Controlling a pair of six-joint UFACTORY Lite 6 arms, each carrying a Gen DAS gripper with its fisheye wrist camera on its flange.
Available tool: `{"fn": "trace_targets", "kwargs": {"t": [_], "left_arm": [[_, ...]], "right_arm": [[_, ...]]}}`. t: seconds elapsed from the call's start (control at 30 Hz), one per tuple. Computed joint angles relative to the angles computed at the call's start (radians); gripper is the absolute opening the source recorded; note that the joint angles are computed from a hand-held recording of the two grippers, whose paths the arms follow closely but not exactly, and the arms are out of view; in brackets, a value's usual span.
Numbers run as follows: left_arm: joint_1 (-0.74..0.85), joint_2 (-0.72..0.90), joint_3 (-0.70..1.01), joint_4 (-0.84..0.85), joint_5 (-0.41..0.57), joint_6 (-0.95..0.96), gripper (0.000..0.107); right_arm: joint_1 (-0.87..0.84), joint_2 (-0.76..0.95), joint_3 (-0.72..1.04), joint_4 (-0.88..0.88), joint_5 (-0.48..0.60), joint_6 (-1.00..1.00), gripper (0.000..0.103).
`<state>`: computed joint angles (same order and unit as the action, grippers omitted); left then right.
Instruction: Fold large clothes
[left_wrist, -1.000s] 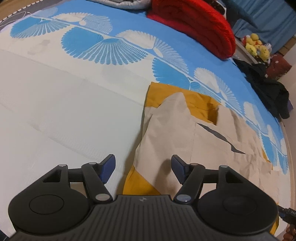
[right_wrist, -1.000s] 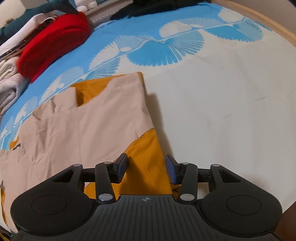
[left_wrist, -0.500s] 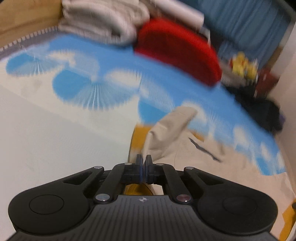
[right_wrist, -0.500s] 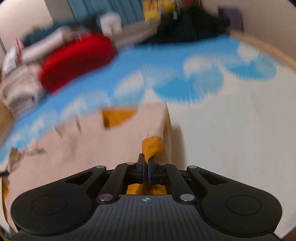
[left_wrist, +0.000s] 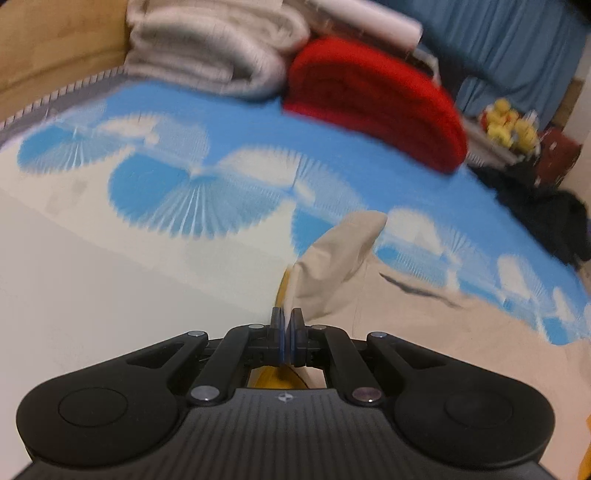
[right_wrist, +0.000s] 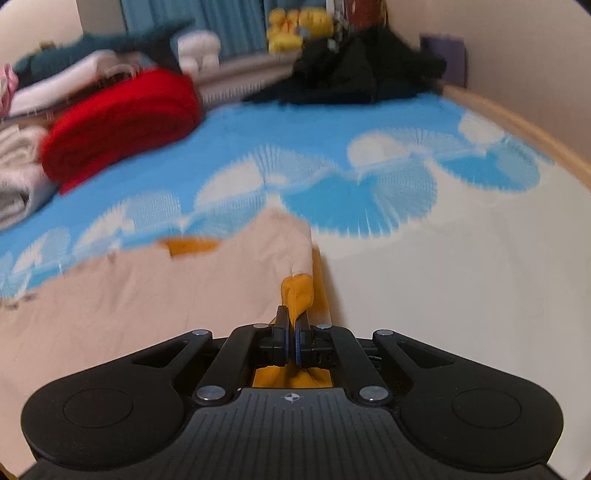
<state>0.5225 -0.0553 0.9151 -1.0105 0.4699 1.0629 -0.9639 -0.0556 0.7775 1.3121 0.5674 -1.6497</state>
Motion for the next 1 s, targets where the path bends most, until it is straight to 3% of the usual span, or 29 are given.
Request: {"fn": "trace_targets", "kwargs": {"t": [0.17, 0.23, 0.3, 0.33, 0.37, 0.43, 0.47, 0.53, 0.63, 0.7, 0.73, 0.9, 1.0], "left_arm": [[-0.046, -0.025, -0.002, -0.275, -0.065, 0.198, 0.003], [-0.061, 0.015, 0.034, -0.231, -0.076, 0.124, 0.011], [-0.069, 0.094, 0.096, -0.043, -0.050, -0.067, 0.046], [-0.074, 0.115, 0.115, 0.062, -0.043, -0.169, 0.047], [-0.077, 0.127, 0.125, 0.150, -0.039, -0.241, 0.047], [-0.067, 0.133, 0.134, 0.205, -0.001, -0.259, 0.047], [-0.055, 0.139, 0.140, 0.199, 0.043, -0.229, 0.047], [-0.039, 0.161, 0.152, 0.215, 0.108, -0.195, 0.048], [-0.051, 0.165, 0.138, 0.305, 0.115, -0.217, 0.048], [-0.044, 0.136, 0.099, 0.283, 0.109, -0.181, 0.048], [-0.030, 0.117, 0.077, 0.250, 0.116, -0.145, 0.048], [0.025, 0.060, 0.037, 0.104, 0.284, 0.052, 0.046], [0.007, 0.026, 0.001, 0.133, 0.382, 0.141, 0.047]], "right_arm": [[-0.014, -0.077, -0.051, 0.310, 0.096, -0.216, 0.002], [0.012, -0.068, -0.050, 0.384, 0.082, -0.270, 0.002], [0.078, -0.025, -0.021, 0.391, -0.038, -0.251, 0.009], [0.106, 0.021, 0.016, 0.361, -0.100, -0.204, 0.019], [0.129, 0.074, 0.055, 0.290, -0.155, -0.115, 0.022], [0.152, 0.154, 0.118, 0.081, -0.224, 0.093, 0.024], [0.158, 0.174, 0.131, -0.024, -0.245, 0.186, 0.032], [0.149, 0.231, 0.170, -0.233, -0.220, 0.357, 0.041], [0.133, 0.243, 0.178, -0.408, -0.180, 0.476, 0.041], [0.130, 0.215, 0.156, -0.385, -0.165, 0.427, 0.026], [0.126, 0.208, 0.149, -0.364, -0.163, 0.392, 0.001], [0.060, 0.100, 0.078, -0.038, -0.104, 0.104, 0.000], [0.083, 0.085, 0.056, -0.019, -0.158, 0.074, 0.000]]}}
